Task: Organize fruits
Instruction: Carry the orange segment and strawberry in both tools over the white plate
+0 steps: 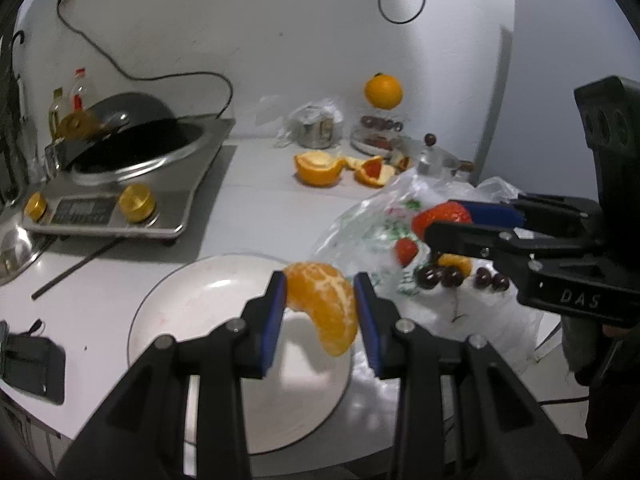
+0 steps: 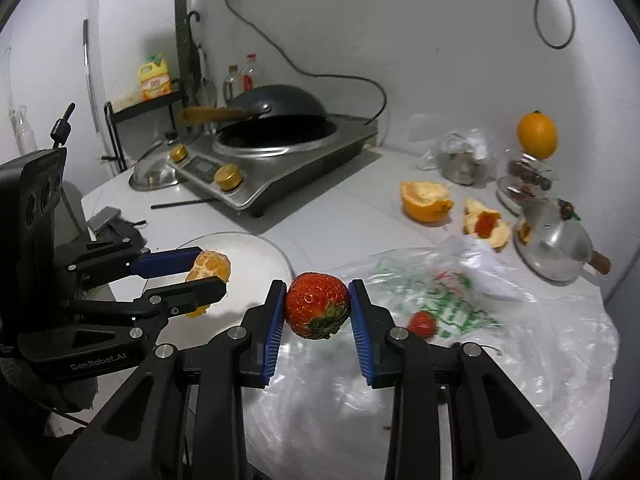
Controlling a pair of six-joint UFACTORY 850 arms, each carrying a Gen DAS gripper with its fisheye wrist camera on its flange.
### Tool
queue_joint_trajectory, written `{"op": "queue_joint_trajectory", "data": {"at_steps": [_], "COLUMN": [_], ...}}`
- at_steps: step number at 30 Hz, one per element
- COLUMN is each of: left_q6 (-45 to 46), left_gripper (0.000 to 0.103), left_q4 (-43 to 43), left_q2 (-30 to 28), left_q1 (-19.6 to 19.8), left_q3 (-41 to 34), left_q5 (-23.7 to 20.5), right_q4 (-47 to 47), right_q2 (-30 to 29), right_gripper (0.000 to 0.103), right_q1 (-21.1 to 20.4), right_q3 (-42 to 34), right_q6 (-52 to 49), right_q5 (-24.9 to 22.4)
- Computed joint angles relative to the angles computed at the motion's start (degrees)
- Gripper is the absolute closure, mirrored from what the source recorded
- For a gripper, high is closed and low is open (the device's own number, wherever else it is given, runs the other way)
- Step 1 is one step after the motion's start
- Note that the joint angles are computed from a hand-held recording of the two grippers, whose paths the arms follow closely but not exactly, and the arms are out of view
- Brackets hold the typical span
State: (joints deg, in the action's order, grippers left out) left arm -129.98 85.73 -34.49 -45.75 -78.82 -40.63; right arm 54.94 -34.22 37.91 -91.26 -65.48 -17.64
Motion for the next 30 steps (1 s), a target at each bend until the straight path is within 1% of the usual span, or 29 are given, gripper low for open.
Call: {"op": "queue_joint_trajectory", "data": {"at_steps": [7, 13, 21, 25, 30], "left_q6": [-5.33, -9.51, -14.77, -16.91, -18.44], "left_gripper": [0.068, 0.068, 0.068, 0.067, 0.066], "left_q4": [1.58, 3.35, 7.06, 8.21, 8.21], "left_q2": [1.76, 2.41, 2.69, 2.96, 3.19], "left_q1": [0.39, 0.95, 1.65, 2.06, 2.64], "left_q3": [5.01, 7.91, 10.41, 11.38, 12.19], "left_q5": [1.2, 2.33, 5.41, 6.42, 7.66], "right_q4": [-8.96, -15.56, -23.45, -25.81, -26.48], "right_q2": [-3.1, -6.3, -10.14, -11.54, -13.02], "right_gripper": [0.069, 0.069, 0.069, 0.069, 0.069], "right_q1": [2.33, 3.99, 5.49, 5.77, 5.95], "right_q3": [-3.03, -6.38, -10.53, -12.0, -13.66], "right_q6": [8.51, 14.89, 22.84, 25.46, 26.89], "right_q5": [-1.51, -3.26, -5.8, -6.96, -8.63]}}
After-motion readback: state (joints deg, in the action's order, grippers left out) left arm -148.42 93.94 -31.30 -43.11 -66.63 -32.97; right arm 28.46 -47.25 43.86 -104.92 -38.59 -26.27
